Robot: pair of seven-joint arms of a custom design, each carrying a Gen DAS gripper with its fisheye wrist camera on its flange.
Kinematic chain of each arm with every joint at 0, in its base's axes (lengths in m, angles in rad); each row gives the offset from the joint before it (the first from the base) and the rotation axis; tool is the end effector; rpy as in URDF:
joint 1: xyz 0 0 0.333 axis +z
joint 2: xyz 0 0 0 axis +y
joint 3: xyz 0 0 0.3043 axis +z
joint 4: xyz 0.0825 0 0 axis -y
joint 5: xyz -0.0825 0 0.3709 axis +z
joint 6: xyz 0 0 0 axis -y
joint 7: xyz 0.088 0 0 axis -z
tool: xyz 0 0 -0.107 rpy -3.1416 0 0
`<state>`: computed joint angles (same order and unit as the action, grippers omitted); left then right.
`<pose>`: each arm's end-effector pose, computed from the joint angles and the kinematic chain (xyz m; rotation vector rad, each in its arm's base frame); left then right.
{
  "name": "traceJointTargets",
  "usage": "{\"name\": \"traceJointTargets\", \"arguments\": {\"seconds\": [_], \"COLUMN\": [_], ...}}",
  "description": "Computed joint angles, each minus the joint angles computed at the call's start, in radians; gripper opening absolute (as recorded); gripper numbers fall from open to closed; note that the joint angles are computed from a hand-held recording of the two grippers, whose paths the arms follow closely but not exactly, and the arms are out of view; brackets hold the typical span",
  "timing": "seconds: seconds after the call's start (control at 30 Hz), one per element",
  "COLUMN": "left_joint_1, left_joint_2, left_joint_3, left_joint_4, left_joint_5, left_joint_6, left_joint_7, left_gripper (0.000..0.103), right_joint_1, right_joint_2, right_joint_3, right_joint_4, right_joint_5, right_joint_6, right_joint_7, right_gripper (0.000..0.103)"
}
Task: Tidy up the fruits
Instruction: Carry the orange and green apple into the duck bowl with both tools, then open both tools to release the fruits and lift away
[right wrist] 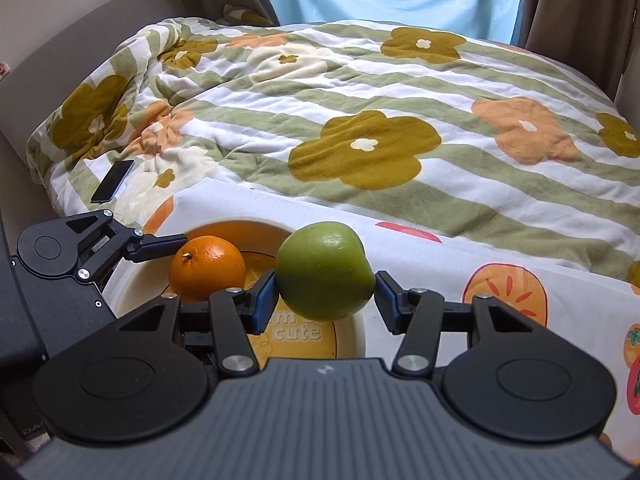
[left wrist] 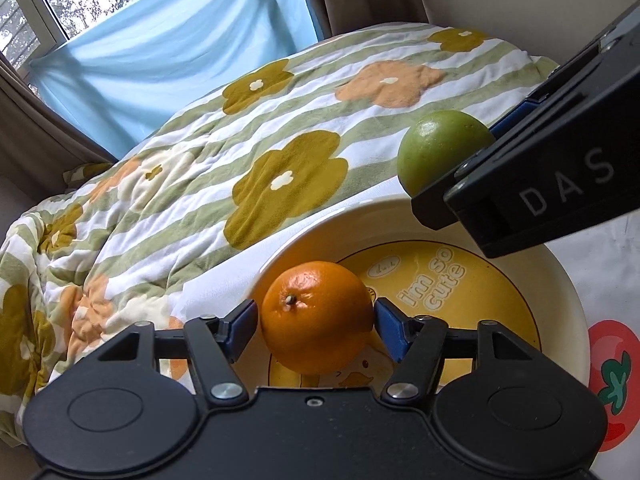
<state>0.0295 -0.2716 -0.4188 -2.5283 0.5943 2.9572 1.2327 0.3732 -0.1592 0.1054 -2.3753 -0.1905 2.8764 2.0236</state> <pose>0.4182 -0.2166 0.4281 -1.1238 2.2002 -0.5166 0.4505 0.2474 0.4574 -1.9531 1.6016 -0.4259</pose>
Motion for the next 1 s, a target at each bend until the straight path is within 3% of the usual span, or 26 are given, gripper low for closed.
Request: {"name": "traceJointTargets", "arguments": {"seconds": [0.03,0.1,0.2,0.27,0.4,0.57,0.8,0.9,0.97,1.0], "left_joint_1": [0.005,-0.01,-0.091,-0.109,-0.036,-0.044,-0.004,0.058,0.065,0.051], "left_joint_2": [-0.01,-0.032,-0.063,-0.087,-0.149,-0.195,-0.22,-0.245,-0.257,-0.258], "left_joint_3": [-0.003,0.015,0.089,0.101,0.024,0.019,-0.027,-0.091,-0.099,-0.085], "left_joint_4": [-0.006,-0.026,-0.064,-0.088,-0.127,-0.167,-0.19,-0.205,-0.214,-0.218], "left_joint_5": [0.01,-0.014,-0.155,-0.215,-0.239,-0.322,-0.348,-0.337,-0.343,-0.353], "left_joint_6": [0.005,0.029,0.03,0.029,0.027,0.024,0.051,0.077,0.08,0.08], "left_joint_7": [-0.006,0.014,0.115,0.151,0.133,0.158,0.168,0.141,0.14,0.149], "left_gripper": [0.092,0.1,0.1,0.1,0.1,0.1,0.1,0.1,0.1,0.1], "right_joint_1": [0.003,0.013,0.027,0.032,0.034,0.039,0.032,0.026,0.002,-0.018], "right_joint_2": [0.0,-0.001,-0.001,0.001,0.008,0.031,0.06,0.06,0.047,0.038], "right_joint_3": [-0.003,-0.011,-0.02,-0.021,-0.01,0.007,0.021,0.026,0.042,0.057], "right_joint_4": [-0.001,-0.005,-0.004,-0.003,-0.005,-0.003,0.005,0.005,-0.005,-0.008], "right_joint_5": [0.007,0.027,0.057,0.071,0.075,0.05,-0.01,-0.041,-0.135,-0.209], "right_joint_6": [0.004,0.013,0.004,-0.006,-0.017,0.005,0.009,0.009,0.03,0.034], "right_joint_7": [-0.01,-0.043,-0.102,-0.133,-0.16,-0.18,-0.149,-0.117,-0.034,0.035], "right_gripper": [0.067,0.067,0.067,0.067,0.067,0.067,0.067,0.068,0.079,0.092]}}
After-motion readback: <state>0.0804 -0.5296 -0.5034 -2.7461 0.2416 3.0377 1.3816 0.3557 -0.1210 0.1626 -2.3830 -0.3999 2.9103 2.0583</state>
